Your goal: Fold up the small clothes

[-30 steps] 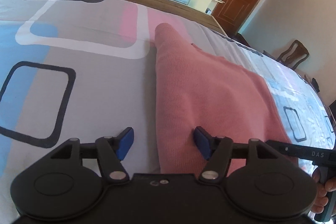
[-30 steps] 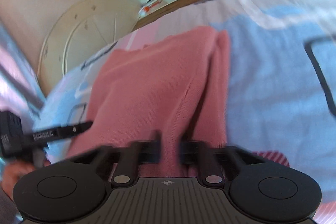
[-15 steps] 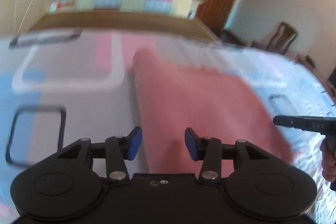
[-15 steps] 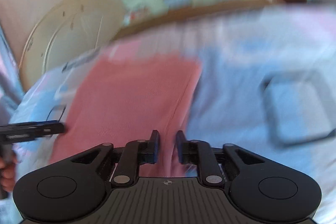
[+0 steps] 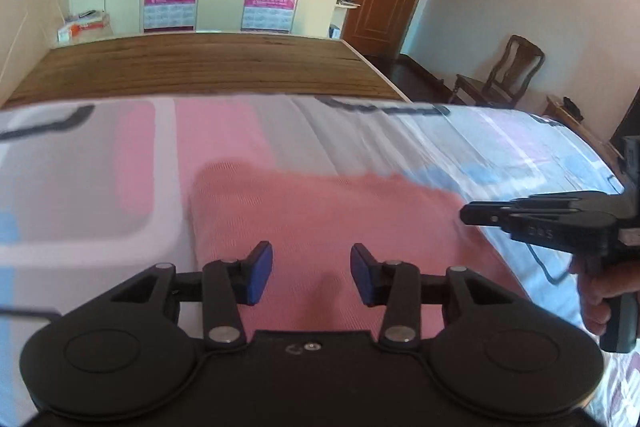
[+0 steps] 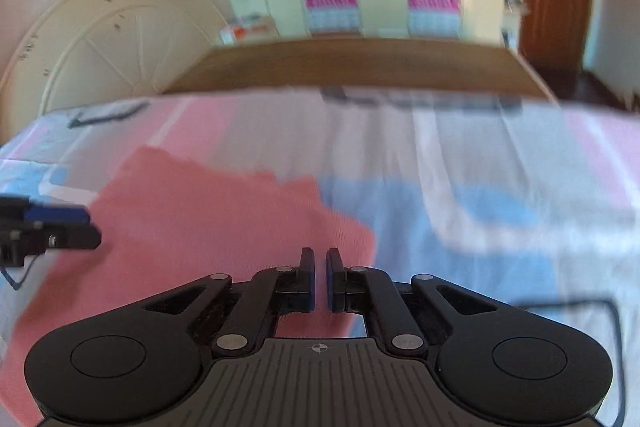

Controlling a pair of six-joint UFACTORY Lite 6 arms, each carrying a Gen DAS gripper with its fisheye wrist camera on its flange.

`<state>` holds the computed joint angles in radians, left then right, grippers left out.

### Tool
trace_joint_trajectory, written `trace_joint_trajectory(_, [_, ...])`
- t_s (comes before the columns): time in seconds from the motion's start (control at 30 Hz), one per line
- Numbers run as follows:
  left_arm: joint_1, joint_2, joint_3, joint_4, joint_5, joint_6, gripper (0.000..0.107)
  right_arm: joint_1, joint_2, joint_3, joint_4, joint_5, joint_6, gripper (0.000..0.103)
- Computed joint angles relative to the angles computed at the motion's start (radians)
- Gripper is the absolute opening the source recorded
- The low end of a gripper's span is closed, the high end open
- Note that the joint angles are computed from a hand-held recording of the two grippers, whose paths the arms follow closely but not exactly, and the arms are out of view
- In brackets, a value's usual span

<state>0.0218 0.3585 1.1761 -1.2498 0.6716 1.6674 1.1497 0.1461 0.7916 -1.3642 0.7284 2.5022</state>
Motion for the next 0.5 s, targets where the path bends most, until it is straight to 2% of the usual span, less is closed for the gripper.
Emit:
trace_joint_trajectory(0.07, [-0.023,0.08,0.092,0.042,-0.021,-0.089,0.041,-0.037,0.023,0.021,-0.027,-0.017,-0.003,0.005])
trace_joint_trajectory(0.13, [-0.051,0.167,0.151,0.13,-0.071,-0.169,0.041,-0.105,0.07,0.024,-0.049,-0.126,-0.002,0.005])
trace_joint_trajectory(0.17, [-0.06,0.154,0.127,0.132,-0.097,-0.146,0.041,-0.118,0.11,0.034,-0.063,-0.149,-0.005,0.005])
trace_joint_trajectory(0.2, [-0.067,0.099,0.071,0.113,-0.128,-0.085,0.04,-0.1,0.108,0.035,-0.043,-0.13,-0.016,0.005])
trace_joint_trajectory(0.23, [-0.05,0.017,-0.006,0.065,-0.118,-0.006,0.04,-0.079,0.092,0.044,0.014,-0.108,-0.058,0.005])
trace_joint_trajectory(0.3, [0.037,-0.122,-0.15,-0.018,-0.003,0.129,0.042,0.041,0.015,0.006,0.016,-0.013,-0.017,0.005])
trace_joint_trajectory(0.37, [0.101,-0.242,-0.288,-0.024,0.025,0.203,0.04,0.194,-0.026,-0.006,0.039,0.066,-0.014,0.005])
trace_joint_trajectory(0.43, [0.209,-0.343,-0.429,-0.028,0.067,0.285,0.039,0.327,0.007,0.039,0.114,0.128,-0.063,0.005])
trace_joint_trajectory(0.5, [0.317,-0.398,-0.52,-0.004,0.127,0.311,0.038,0.448,0.042,0.071,0.135,0.17,-0.018,0.005])
